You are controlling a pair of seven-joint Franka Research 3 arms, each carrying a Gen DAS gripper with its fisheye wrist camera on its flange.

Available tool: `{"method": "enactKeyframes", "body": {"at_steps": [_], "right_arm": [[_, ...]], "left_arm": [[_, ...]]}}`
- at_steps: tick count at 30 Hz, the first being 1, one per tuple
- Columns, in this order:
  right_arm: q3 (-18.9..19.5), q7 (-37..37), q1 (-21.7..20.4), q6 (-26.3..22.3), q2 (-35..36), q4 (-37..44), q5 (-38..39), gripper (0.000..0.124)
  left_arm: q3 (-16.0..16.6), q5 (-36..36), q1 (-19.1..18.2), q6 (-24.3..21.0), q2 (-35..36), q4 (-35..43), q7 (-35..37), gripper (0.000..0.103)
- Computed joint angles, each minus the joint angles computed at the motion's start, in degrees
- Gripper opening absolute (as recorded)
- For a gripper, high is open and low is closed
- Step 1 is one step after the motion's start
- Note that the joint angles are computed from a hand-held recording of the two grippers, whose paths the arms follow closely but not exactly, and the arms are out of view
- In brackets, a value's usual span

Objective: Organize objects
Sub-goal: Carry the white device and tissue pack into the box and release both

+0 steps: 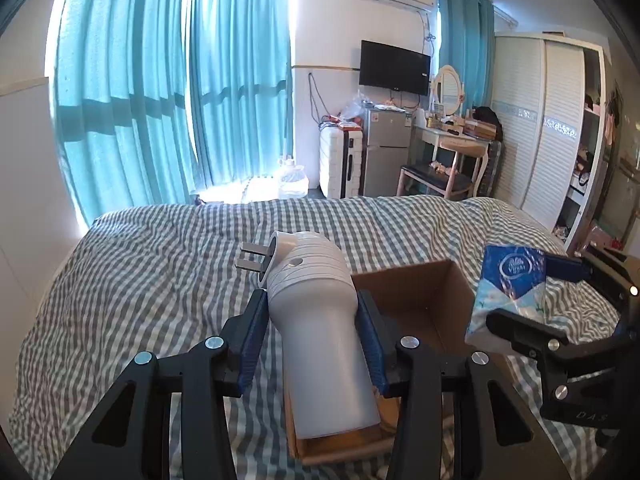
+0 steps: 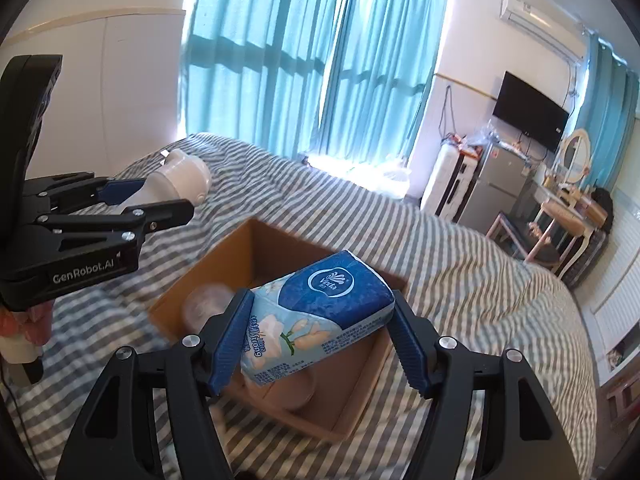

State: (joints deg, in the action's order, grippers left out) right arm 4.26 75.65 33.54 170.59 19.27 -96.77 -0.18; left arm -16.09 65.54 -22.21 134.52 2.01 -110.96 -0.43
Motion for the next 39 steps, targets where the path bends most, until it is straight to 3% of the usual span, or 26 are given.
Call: {"method": "enactKeyframes", "body": {"at_steps": [6, 9, 13, 20, 23, 29, 34, 36, 39], "right_arm": [[-0.57, 0.11, -0.35, -1.53, 9.1, 12.28, 1.56, 0.067], [2.15, -1.9, -2.73, -4.18, 12.65, 15.47, 5.12, 0.067], [1.16, -2.14, -2.27, -7.53, 15.31, 17.83, 5.6, 0.067], [2.61, -4.25, -3.37, -7.58, 15.91, 18.13, 8.4, 0.067], [1.86, -4.04, -2.61, -8.65, 16.48, 18.73, 8.09, 0.067], [2.57, -4.69, -2.98, -7.93, 16.43, 18.02, 9.39, 0.069], [5.01, -6.39, -5.03, -2.25, 13.88, 13.43, 12.81, 0.077], [6.24, -7.31, -6.07, 0.56, 12.1, 10.85, 14.52, 0.084], [8.08, -8.43, -7.73, 3.31, 8.59, 6.73, 17.29, 0.084]], "left_arm": [[2.23, -0.96, 1.03, 5.29, 5.96, 4.29, 3.73, 0.045], [3.42, -1.22, 0.65, 7.18, 8.8, 5.53, 5.22, 0.045], [4.67, -1.24, -0.37, 9.64, 11.02, 5.54, 5.03, 0.045], [5.86, -2.23, -2.37, 9.48, 13.41, 6.99, 7.08, 0.045], [6.15, -2.44, -2.26, 11.86, 13.26, 6.64, 6.84, 0.045], [6.35, -4.23, -2.74, 10.46, 14.24, 7.35, 8.39, 0.045], [6.32, -5.59, -3.17, 9.12, 13.97, 7.17, 9.37, 0.048], [6.47, -3.52, -3.98, 8.42, 13.13, 6.7, 7.65, 0.063], [5.95, -1.51, -4.73, 6.2, 11.62, 6.37, 6.12, 0.082]]}}
